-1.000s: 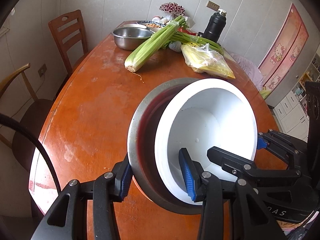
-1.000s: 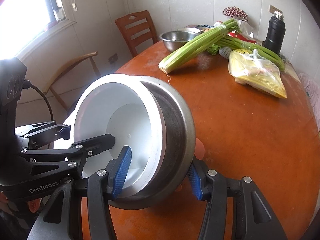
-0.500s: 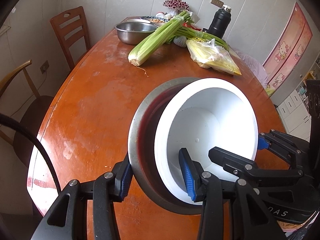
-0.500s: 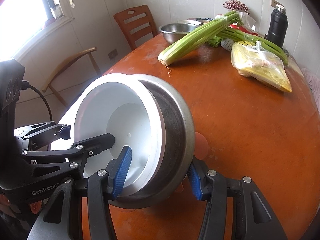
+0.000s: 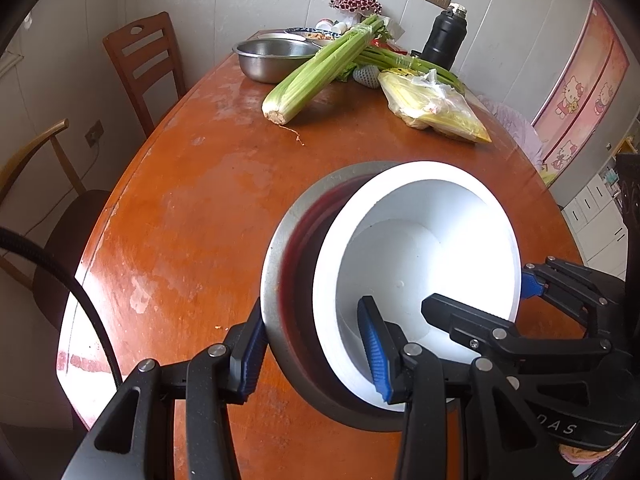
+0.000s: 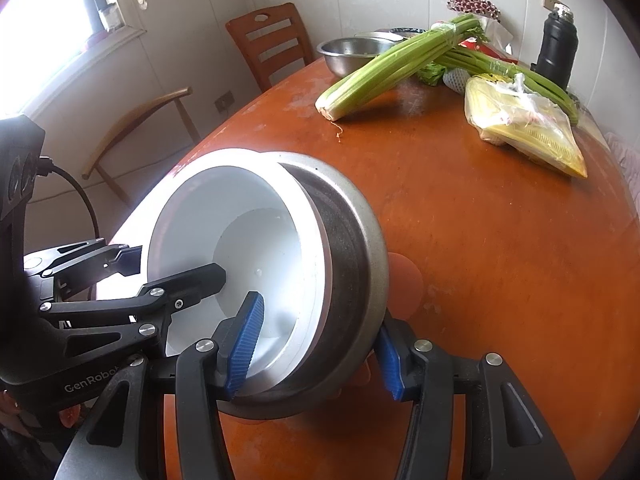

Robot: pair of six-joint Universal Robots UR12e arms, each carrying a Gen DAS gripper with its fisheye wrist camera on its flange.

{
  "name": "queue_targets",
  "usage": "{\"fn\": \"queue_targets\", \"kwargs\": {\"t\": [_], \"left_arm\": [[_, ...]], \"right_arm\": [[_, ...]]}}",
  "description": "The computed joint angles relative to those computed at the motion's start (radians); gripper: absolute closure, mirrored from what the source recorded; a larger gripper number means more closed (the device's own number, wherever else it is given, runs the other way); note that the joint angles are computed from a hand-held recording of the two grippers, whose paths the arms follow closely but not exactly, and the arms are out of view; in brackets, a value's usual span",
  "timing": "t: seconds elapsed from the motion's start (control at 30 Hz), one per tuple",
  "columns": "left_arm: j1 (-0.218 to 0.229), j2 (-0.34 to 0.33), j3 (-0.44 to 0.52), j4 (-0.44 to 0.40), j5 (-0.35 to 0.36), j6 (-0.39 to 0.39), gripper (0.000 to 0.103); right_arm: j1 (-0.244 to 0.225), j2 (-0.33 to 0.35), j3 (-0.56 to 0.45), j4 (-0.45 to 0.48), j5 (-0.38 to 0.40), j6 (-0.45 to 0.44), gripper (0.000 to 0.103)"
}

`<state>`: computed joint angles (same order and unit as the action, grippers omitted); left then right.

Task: Organize plates and bowls
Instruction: 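Carry the steel basin with both grippers over the steel tray stack, then lower the steel basin onto the steel tray and open both grippers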

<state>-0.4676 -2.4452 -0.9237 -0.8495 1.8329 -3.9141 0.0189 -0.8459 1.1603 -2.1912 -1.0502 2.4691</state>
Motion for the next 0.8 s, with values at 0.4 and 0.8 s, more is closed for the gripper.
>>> {"fn": "queue_targets", "kwargs": {"t": [0.4,0.8], "left_arm": [[-0.005,-0.002,0.001,-0.007,0.023,0.006,0.060],[-0.007,-0.004,0.004,-0.006,0.035,0.011,0.059]], "right_arm": [[0.002,-0.003,0.011,-0.020,-0.012,0.004,0.048],[0.004,-0.013,0.032,-0.072,-0.034,0.016,0.048]]}}
